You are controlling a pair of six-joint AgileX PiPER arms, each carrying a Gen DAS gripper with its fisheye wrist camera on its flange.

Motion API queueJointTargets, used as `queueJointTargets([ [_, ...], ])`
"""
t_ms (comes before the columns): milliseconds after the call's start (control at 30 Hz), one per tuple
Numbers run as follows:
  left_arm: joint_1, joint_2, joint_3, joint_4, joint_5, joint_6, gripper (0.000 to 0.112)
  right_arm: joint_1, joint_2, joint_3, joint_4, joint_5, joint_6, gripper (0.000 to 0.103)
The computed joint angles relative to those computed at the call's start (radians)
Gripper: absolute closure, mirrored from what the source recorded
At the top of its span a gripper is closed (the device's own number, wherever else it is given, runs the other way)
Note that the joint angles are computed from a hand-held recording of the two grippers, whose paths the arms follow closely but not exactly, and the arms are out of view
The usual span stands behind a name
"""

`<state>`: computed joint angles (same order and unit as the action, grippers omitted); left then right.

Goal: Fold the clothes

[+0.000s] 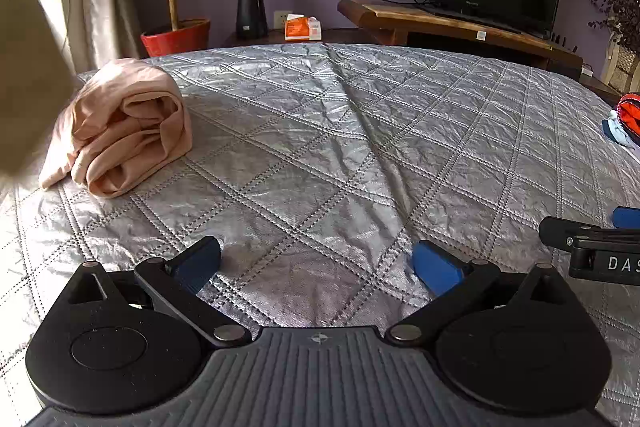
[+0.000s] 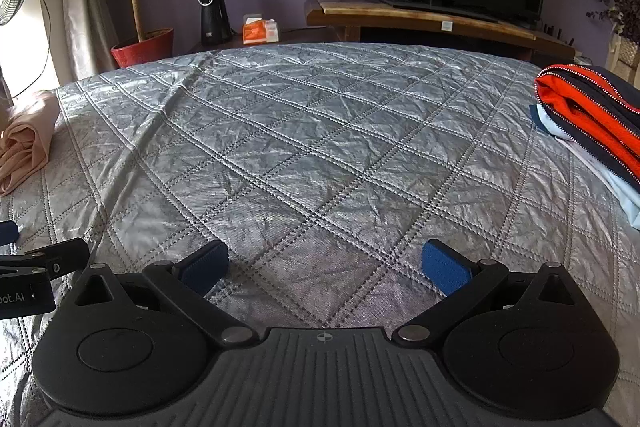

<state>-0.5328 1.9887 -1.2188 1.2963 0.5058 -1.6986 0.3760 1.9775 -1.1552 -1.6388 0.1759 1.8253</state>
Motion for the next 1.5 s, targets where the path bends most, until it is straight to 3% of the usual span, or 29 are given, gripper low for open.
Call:
queueJointTargets([
  [1500,0.001,-0.003,0.005,0.015,0.000,-0.014,0.009,-0.001,0.001,-0.002,0.008,-0.001,-0.008,0.000],
])
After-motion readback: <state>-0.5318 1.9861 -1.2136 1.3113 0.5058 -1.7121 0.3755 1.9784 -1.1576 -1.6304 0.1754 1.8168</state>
